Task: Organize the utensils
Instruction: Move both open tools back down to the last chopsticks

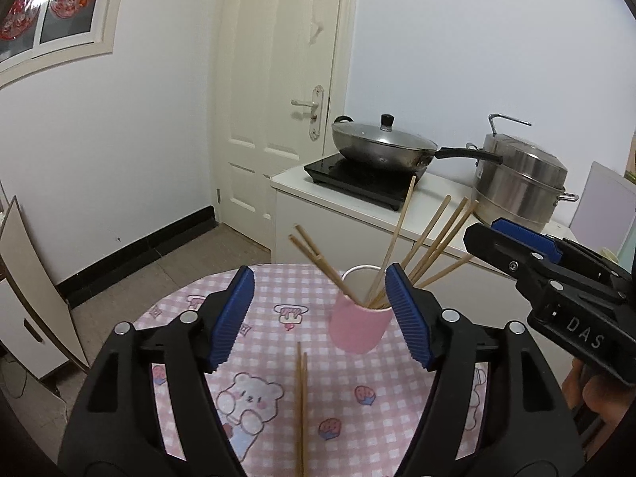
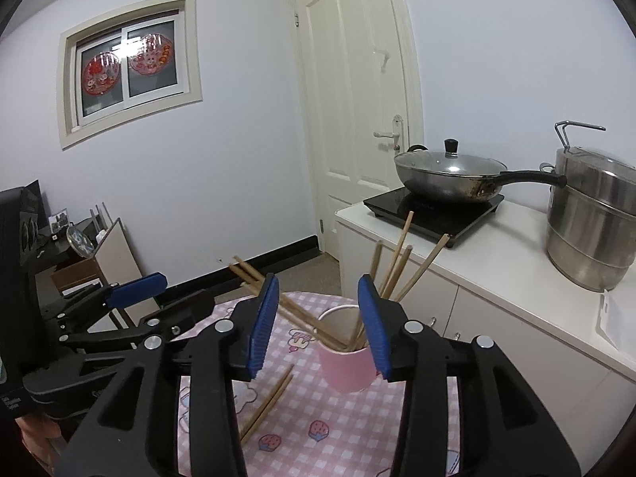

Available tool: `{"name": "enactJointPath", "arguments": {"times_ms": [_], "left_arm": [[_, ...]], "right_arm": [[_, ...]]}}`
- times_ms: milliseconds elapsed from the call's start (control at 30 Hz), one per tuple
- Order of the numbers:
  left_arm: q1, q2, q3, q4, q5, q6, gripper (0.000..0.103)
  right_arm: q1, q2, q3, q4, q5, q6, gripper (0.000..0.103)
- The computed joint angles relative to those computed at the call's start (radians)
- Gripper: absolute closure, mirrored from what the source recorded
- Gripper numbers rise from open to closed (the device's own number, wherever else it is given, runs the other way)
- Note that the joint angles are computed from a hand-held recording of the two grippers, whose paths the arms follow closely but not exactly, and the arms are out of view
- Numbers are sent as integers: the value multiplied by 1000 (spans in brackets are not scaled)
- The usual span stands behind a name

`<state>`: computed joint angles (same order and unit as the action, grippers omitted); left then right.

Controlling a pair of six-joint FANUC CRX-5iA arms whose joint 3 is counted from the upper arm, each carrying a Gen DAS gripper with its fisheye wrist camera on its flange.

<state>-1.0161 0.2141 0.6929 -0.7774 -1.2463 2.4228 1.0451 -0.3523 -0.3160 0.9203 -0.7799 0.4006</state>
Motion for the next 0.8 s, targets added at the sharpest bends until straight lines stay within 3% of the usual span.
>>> {"name": "enactJointPath", "arguments": {"times_ms": [333,600,800], "left_arm": [[-65,-88,-116,-96,-87,43,30],[20,-163,-268,33,-74,49,30],[106,-184,-361,161,-44,24,30]], "right_arm": [[102,-6,-23,2,-61,-27,60],[136,38,-25,-88,-61,-11,60],[119,130,31,-241,-87,61,60]]}}
